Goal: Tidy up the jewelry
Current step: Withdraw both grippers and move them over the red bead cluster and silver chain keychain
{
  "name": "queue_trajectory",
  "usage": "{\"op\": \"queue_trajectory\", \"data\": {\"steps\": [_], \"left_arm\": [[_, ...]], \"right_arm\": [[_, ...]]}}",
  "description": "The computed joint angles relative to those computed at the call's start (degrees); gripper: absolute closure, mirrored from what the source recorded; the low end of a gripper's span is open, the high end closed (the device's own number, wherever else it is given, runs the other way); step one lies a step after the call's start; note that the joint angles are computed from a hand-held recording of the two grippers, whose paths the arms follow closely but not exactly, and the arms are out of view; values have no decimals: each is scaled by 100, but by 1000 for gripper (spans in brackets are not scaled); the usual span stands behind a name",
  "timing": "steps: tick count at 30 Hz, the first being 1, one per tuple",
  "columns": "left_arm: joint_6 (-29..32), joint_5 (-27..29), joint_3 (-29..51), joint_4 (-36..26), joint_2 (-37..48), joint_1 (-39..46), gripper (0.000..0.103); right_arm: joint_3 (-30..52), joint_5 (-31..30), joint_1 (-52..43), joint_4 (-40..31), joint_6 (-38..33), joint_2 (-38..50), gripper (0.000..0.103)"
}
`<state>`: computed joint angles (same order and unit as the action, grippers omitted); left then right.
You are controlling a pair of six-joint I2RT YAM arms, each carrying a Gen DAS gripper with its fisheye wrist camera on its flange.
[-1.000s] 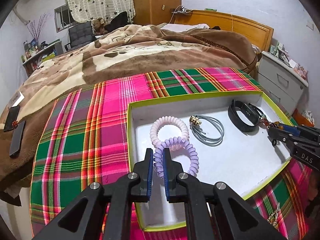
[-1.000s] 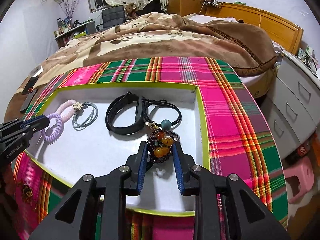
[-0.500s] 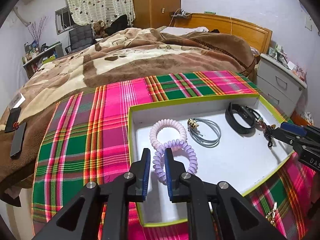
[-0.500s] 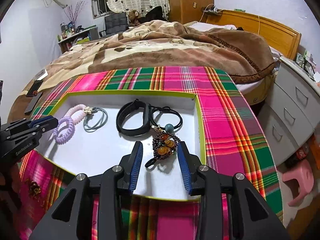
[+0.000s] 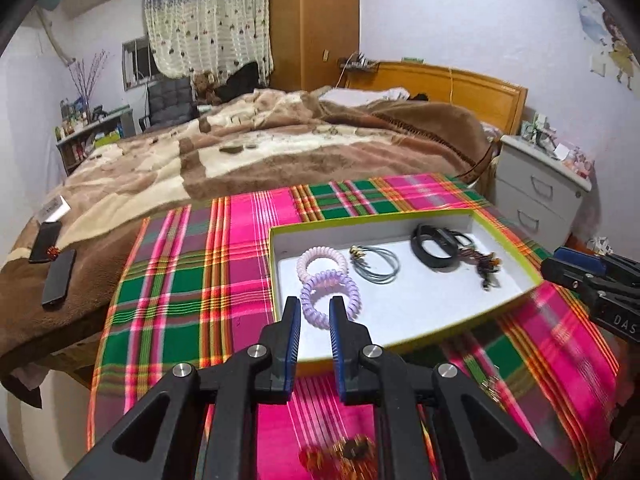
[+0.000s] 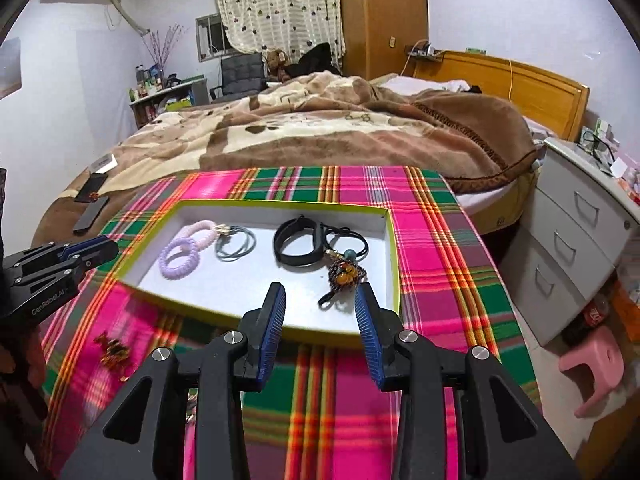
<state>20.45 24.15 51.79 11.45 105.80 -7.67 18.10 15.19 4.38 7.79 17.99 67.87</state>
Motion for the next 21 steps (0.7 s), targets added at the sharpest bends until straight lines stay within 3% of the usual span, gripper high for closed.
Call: {"op": "queue_trajectory", "data": {"steps": [11,17,21], "left_arm": [[293,783,-1959,291,-1834,714,89],[610,1197,-2624,181,-2554,1138,89],[912,1517,-2865,-128,-2895,1504,89]], "right_arm": [[-629,1627,2321,-1782,1454,-2164,66],[-611,2702,3970,-2990,2917,-2599,65],[-604,3007,4653,-3485,3728,-2548,65]]}}
